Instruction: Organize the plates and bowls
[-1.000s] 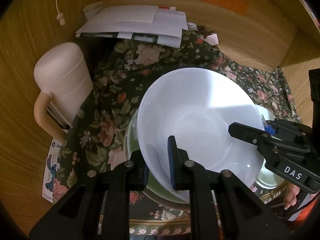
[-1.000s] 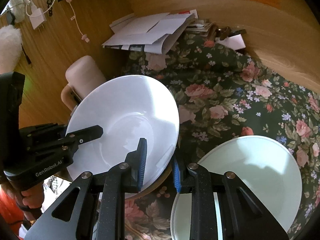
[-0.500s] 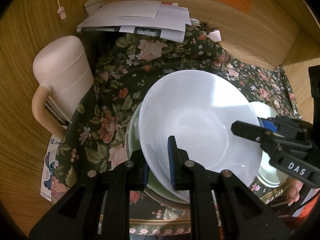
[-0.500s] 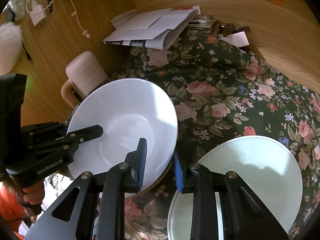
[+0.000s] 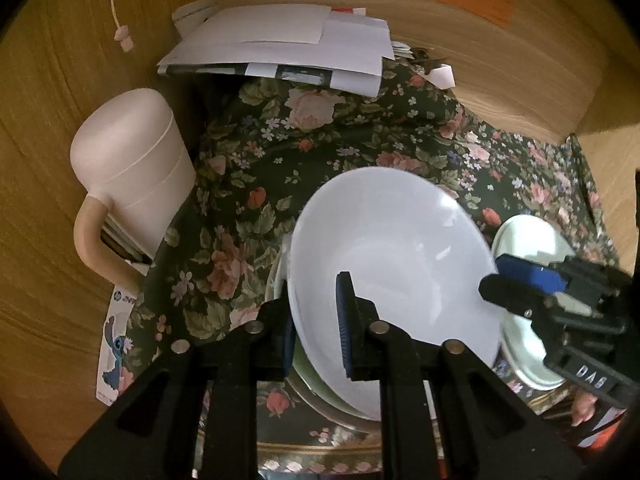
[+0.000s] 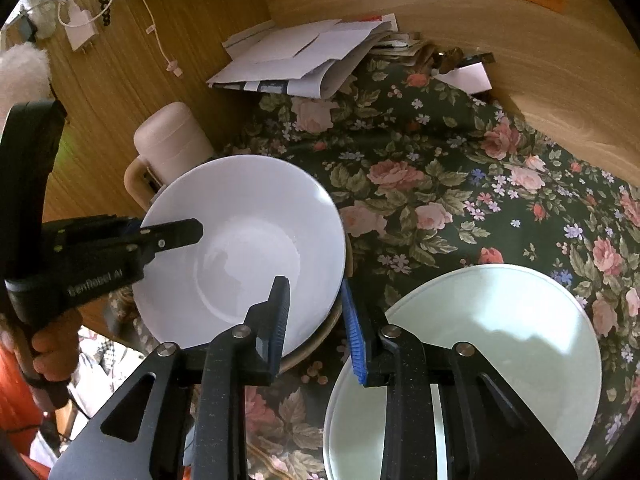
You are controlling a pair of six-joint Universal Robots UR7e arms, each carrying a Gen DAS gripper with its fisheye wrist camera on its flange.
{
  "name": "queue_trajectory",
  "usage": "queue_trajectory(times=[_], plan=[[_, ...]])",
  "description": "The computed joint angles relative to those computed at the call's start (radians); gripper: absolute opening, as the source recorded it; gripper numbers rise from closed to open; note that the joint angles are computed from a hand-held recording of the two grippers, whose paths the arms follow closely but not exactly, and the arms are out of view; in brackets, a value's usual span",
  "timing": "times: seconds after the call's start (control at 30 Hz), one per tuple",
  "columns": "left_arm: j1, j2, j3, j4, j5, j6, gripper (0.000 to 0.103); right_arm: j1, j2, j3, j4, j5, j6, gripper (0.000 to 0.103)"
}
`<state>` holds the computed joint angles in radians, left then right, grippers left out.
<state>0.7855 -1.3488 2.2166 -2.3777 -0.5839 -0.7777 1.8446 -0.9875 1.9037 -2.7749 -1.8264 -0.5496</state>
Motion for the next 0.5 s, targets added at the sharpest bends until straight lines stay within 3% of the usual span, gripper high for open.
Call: queue_trajectory(times=[0.1,0.2,0.33,0.5], plan=[[-0.001,-0.015,-0.009,-0.014,-0.016,-0.005,0.031,0.000,-0.004,0.003,-0.011,0.005,-0.001,0.038],[-0.032,-0.020,-0.007,0.022,0.058,-0.022,0.035,-0.001,-0.006,0.003,-0.013,0.009,-0.002,0.042],[-0.070,-0.045,0.027,-0.043,0.084,0.024,0.047,-0.003,-0.007,0.003,-0.013,0.011,0.001,0.046],[-0.068,-0.068,0.050,0.018,0.080,-0.042,0.047,-0.002,0.002,-0.003,0.000,0.005,0.016,0.048]])
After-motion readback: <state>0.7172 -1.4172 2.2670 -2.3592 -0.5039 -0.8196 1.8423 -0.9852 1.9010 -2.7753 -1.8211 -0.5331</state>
